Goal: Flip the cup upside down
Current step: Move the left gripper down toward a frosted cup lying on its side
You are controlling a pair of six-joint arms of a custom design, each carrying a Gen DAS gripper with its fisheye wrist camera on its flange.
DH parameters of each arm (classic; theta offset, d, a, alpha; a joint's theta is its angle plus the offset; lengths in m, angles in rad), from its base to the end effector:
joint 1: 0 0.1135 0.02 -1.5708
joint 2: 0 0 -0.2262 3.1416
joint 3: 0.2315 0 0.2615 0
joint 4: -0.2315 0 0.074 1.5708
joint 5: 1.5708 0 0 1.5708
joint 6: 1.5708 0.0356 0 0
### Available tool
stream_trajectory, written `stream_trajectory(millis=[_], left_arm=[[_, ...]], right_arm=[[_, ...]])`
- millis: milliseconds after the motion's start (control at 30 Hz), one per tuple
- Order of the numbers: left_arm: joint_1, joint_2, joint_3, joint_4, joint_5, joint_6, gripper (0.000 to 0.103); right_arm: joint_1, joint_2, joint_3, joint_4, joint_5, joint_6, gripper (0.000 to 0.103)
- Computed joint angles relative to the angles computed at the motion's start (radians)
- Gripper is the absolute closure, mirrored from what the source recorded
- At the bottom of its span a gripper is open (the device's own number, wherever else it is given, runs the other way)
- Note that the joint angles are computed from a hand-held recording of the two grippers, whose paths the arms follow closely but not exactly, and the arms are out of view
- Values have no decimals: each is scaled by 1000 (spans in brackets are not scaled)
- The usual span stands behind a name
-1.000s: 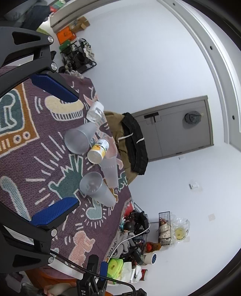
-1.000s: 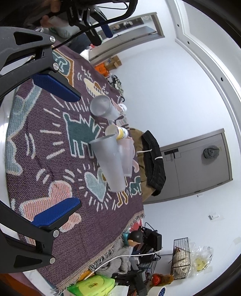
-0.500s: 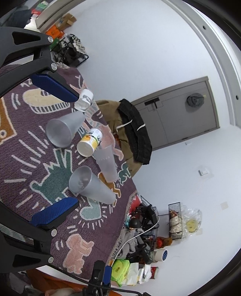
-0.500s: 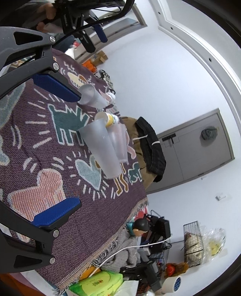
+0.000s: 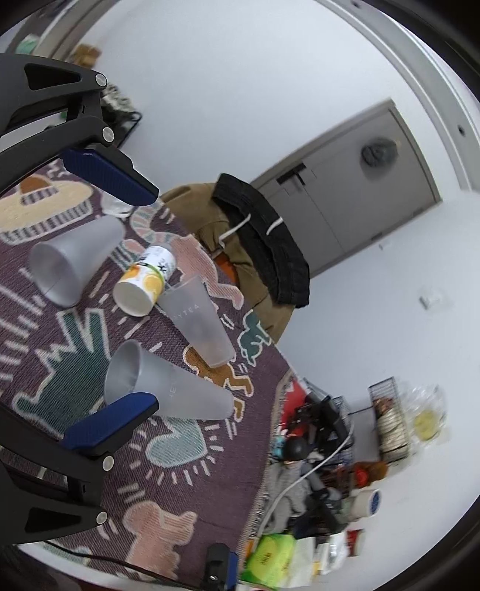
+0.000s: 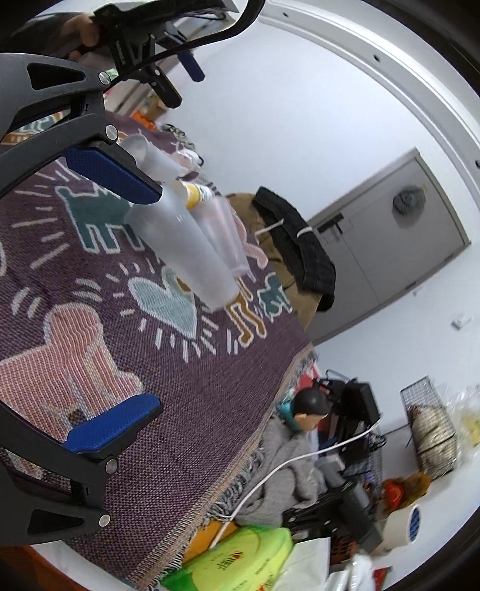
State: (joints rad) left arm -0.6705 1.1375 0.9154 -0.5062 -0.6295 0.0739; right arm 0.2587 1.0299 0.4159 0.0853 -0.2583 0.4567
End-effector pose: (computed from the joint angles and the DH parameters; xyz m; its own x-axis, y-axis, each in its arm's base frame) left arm 0.2193 -0.1471 0.2528 -0.5084 0.4794 -0.7153 0.1961 0.8733 0.4459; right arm 0.2294 0.0701 0.1551 -0.6407 0.2715 -0.7181 -0.1983 0.8451 0.4964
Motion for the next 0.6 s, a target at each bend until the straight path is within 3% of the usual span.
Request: stream_trajectory(millis=[333,600], left_arm=[[116,293,196,57,82,245,1],[168,536,398,39,141,380,2]], right_arm=[[-7,194,47,142,12,63,0],[-18,335,117,166,35,87,0]])
